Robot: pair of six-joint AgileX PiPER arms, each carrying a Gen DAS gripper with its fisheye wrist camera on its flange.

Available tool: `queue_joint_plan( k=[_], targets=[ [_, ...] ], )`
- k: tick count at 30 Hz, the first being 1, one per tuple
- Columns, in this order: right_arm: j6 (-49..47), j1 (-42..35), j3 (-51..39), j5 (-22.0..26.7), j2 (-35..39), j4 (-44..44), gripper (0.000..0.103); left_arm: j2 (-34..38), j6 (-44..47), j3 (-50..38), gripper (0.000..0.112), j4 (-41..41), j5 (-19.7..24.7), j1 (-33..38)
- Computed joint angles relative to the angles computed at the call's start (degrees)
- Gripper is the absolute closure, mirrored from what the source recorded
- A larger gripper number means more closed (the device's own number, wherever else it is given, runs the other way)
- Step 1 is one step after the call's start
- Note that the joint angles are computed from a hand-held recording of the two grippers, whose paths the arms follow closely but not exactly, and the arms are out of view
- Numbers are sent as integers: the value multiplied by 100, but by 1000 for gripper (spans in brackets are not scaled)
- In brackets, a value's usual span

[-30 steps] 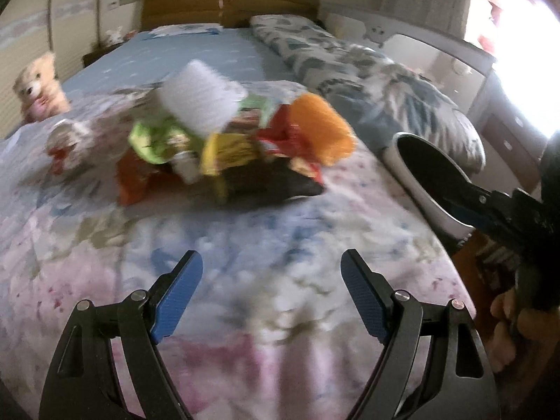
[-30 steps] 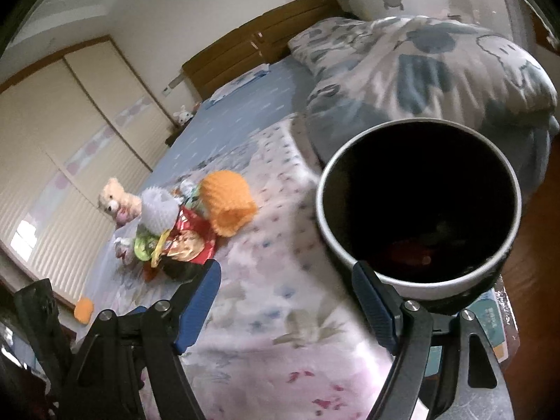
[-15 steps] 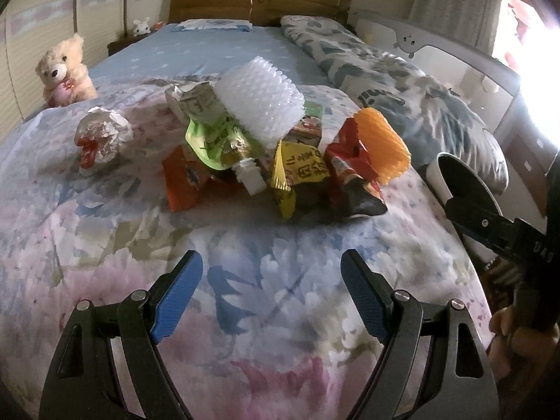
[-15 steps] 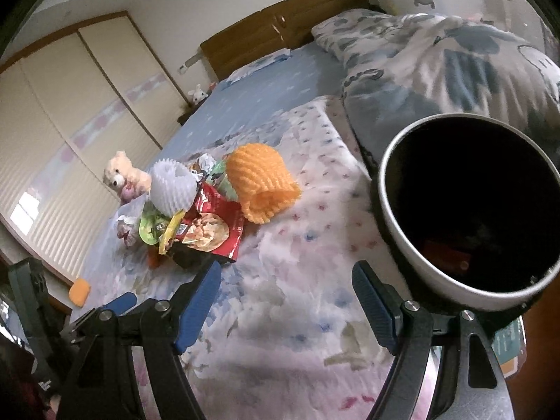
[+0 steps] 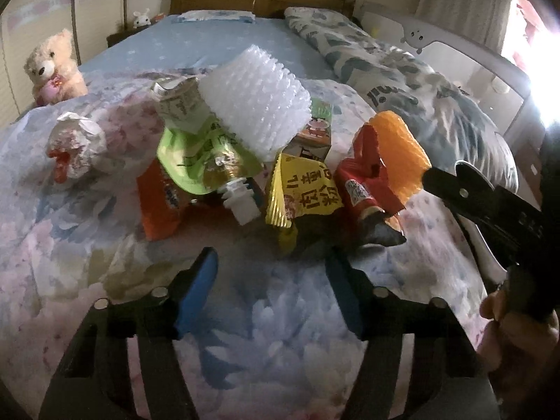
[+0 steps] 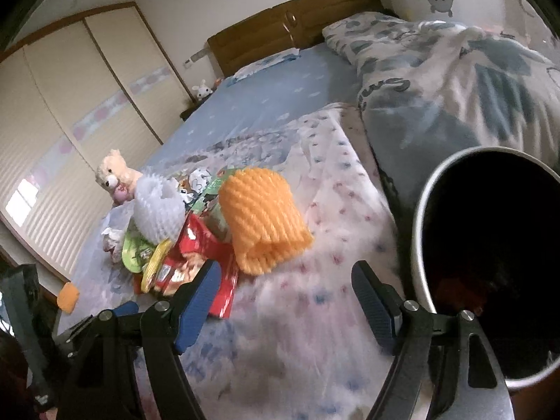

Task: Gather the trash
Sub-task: 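Grasp the yellow snack packet with the left tool while the right tool grasps the orange foam net, then carry the yellow packet and orange net over the bin with both tools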

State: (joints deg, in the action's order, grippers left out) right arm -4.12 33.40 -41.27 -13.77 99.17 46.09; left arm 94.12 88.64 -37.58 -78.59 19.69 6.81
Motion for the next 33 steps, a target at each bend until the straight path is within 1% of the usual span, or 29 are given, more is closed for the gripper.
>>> queue_joint_plan(
  k=[2,3,4,5,6,7,8,9,10,12,13,14,18,23,27,28,33],
  targets=[
    [-5,-78,-178,78,140,-103,25,93,-136,-79,58,84,13,-65],
    [12,-114,-293,118,238,-185,25,144,-203,-124,63,117,20,-104],
    [146,-147,-364,147,312,-367,25,172,-235,-146,71,130,17,-135],
    [373,-186,-449,186,398,-644,27,198,-269,-170,75,144,7,-174],
    [473,-217,-522,233,463,-786,33,203,-219,-176,87,86,9,-201],
    [446,-232,-621,299,552,-801,39,221,-227,-198,102,121,84,-195],
    [433,-247,-716,386,624,-830,52,227,-242,-203,106,147,114,-200],
    [557,-264,-779,455,690,-990,61,198,-174,-176,106,101,128,-197],
    [606,-267,-800,478,723,-1049,63,160,11,-125,107,-61,134,-176],
    [815,-218,-674,317,671,-1216,74,15,346,11,107,-329,190,-74],
    [829,-186,-579,233,604,-1200,77,-46,407,57,108,-377,212,-29],
    [897,-169,-496,179,537,-1236,82,-123,483,116,108,-429,255,40],
    [597,-52,-113,-77,184,-780,85,-471,612,351,108,-408,462,419],
    [512,78,365,-312,-256,-419,86,-842,682,601,108,-220,750,886],
    [180,311,758,-516,-661,155,86,-1156,718,791,108,-62,960,1210],
    [213,336,845,-544,-743,168,86,-1232,688,824,108,17,1043,1293],
    [-55,590,1217,-732,-1155,723,86,-1558,562,998,108,279,1326,1457]
  ],
)
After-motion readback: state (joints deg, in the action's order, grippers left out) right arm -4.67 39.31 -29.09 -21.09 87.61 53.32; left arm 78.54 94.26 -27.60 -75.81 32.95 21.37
